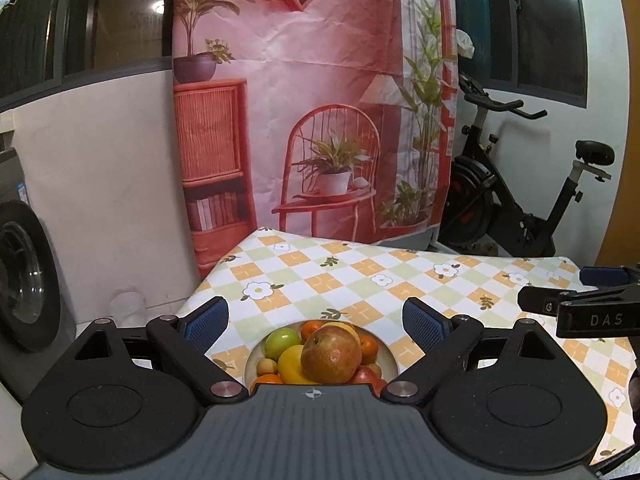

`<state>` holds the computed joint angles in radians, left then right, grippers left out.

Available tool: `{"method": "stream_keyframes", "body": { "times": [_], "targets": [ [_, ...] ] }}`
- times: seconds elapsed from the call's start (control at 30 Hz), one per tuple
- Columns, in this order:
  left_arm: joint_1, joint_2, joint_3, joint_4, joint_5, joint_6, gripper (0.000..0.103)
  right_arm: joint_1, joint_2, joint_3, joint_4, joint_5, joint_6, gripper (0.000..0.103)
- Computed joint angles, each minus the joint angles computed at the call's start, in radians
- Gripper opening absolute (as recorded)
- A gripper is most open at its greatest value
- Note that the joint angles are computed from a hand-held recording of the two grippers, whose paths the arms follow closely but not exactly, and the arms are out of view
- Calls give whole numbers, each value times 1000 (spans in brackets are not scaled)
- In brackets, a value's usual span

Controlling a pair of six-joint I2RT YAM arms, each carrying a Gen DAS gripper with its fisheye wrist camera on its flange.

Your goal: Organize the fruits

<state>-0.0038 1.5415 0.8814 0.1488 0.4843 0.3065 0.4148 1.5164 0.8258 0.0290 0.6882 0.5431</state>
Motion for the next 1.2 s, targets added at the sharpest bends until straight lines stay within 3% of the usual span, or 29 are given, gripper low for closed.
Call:
{"method": "stream_keyframes", "body": {
  "times": [1.2],
  "targets": [
    [-28, 1, 1, 2, -36, -25, 96, -1, -26, -11, -6, -2, -10, 102]
  ]
}}
